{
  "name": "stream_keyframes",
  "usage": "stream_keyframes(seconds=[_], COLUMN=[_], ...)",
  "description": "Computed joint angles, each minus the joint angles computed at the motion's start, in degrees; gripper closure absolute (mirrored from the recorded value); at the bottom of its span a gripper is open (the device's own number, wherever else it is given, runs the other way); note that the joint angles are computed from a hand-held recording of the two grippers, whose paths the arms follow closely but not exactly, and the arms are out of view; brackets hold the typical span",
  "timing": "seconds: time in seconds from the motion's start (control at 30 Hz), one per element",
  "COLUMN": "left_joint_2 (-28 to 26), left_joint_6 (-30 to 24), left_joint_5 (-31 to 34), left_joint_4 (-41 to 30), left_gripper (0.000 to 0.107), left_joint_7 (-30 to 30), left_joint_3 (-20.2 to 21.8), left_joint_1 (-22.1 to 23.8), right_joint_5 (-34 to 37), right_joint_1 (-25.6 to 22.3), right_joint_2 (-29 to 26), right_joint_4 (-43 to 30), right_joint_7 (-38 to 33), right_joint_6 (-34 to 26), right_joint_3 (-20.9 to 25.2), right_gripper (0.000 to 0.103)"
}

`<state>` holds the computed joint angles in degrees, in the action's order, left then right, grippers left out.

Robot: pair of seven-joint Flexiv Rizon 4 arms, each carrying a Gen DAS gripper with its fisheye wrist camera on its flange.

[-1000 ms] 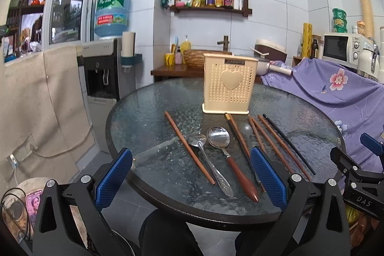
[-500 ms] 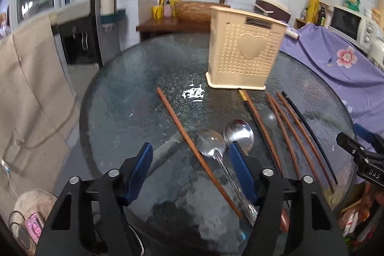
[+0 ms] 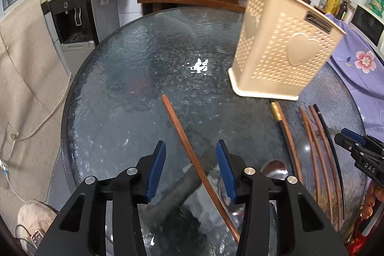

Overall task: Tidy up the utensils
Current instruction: 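Close the left tool on a lone wooden chopstick while the right tool grasps the black chopstick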

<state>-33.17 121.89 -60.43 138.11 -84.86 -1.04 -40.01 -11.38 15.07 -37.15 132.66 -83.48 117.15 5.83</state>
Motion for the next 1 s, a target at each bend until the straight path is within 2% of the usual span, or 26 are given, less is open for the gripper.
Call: stream_keyframes(seconds=[0.1,0.23,0.5,0.57,0.63,0.7,0.77,0.87,1.0], left_joint_2=[0.26,-0.98,-1.16,-1.78,-3.06,-3.49,-4.76,-5.45,-8.33], left_joint_6=[-1.64,-3.19,-6.59,-8.29,-10.36,-11.74,-13.64,-14.53,-20.33], left_joint_5=[4.13,0.44,1.67,-0.74,-6.33,-8.3,-12.21,-11.43,-12.69], left_joint_4=[0.23,-1.74,-2.93,-4.3,-6.35,-7.32,-8.9,-9.43,-11.77], left_gripper=[0.065,0.065,0.071,0.073,0.073,0.073,0.073,0.073,0.076], left_joint_7=[-2.96,-0.05,-0.6,1.22,4.7,5.87,7.97,7.05,6.24], left_joint_3=[-0.58,2.45,3.66,5.98,9.52,10.53,13.5,14.62,23.05], left_joint_1=[3.02,-0.38,0.5,-2.03,-6.39,-7.21,-10.24,-10.26,-16.57], right_joint_5=[-0.25,-1.66,-2.98,-3.3,-3.84,-4.21,-4.3,-4.32,-4.2], right_joint_1=[0.44,-1.4,-1.87,-2.01,-2.39,-2.85,-2.81,-2.44,-2.19], right_joint_2=[-0.49,-1.24,-1.69,-2.01,-2.34,-2.53,-2.68,-2.91,-3.34], right_joint_4=[-1.46,-3.2,-5.56,-6.86,-8.22,-9.15,-9.92,-10.69,-12.04], right_joint_7=[0.16,1.3,2.51,2.94,3.24,3.54,3.87,3.98,4.59], right_joint_6=[-2.32,-5.09,-8.15,-9.41,-10.83,-11.95,-12.81,-13.41,-14.44], right_joint_3=[-0.54,0.79,1.38,1.47,1.73,2.21,2.37,2.08,2.21], right_gripper=[0.073,0.078,0.079,0.079,0.08,0.08,0.08,0.081,0.081])
